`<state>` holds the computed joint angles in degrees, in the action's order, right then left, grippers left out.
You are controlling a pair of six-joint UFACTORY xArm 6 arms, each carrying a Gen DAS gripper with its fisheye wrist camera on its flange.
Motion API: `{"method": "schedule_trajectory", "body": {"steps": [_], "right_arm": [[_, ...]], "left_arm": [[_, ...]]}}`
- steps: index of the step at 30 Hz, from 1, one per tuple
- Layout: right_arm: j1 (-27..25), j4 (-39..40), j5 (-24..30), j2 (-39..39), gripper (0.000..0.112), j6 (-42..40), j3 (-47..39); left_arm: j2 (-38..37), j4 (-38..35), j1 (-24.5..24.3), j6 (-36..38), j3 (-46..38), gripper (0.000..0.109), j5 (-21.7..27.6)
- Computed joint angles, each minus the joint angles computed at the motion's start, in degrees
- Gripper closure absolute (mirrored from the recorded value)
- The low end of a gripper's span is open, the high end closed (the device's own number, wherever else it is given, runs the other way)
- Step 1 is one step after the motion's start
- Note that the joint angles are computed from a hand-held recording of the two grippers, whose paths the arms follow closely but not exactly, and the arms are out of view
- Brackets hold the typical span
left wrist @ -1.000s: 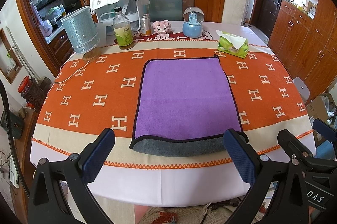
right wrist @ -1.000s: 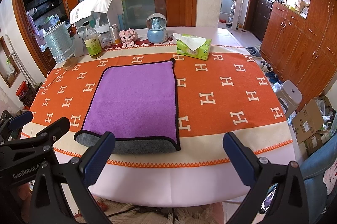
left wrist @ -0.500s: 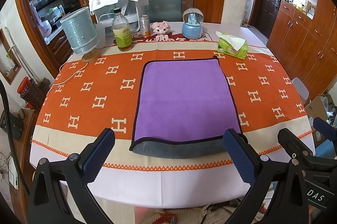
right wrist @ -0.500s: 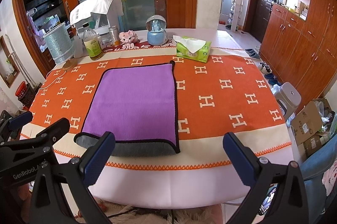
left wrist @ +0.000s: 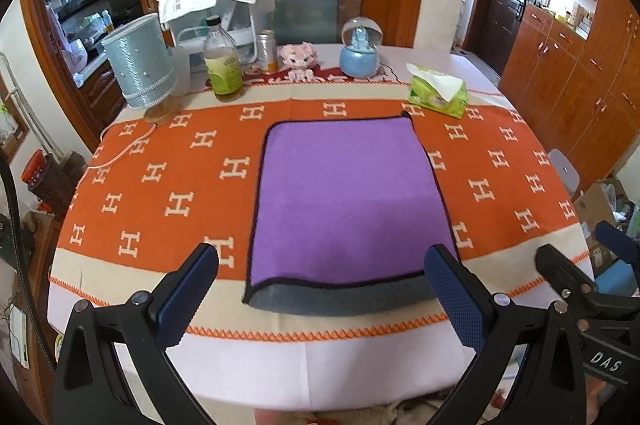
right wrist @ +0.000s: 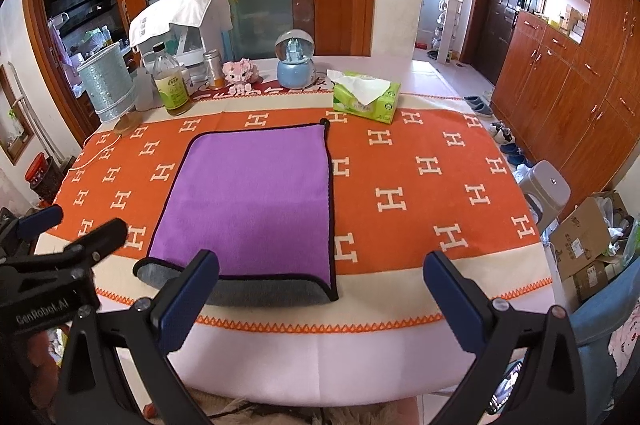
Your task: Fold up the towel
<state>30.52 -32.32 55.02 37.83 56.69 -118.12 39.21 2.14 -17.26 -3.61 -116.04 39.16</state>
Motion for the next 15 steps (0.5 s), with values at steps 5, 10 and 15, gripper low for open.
{"method": "schedule_trajectory", "body": {"steps": [5,10,15], "right_arm": [[-0.02,-2.12,1.25,2.03,0.010,-0.74,-2.52],[-0.50,-1.27,2.30,5.51,0.010,-2.96,-6.35],[-1.92,1.98,-0.12,7.38,0.014,-5.55,-5.85]], "left_arm": [[2.75,-0.69,1.18,1.38,-3.13,0.006,0.02],[5.46,-3.22,2.63,4.93,-5.15,0.006,-0.71],[12.06,-6.91,3.93,8.45,-13.64,0.006,4.51]]}}
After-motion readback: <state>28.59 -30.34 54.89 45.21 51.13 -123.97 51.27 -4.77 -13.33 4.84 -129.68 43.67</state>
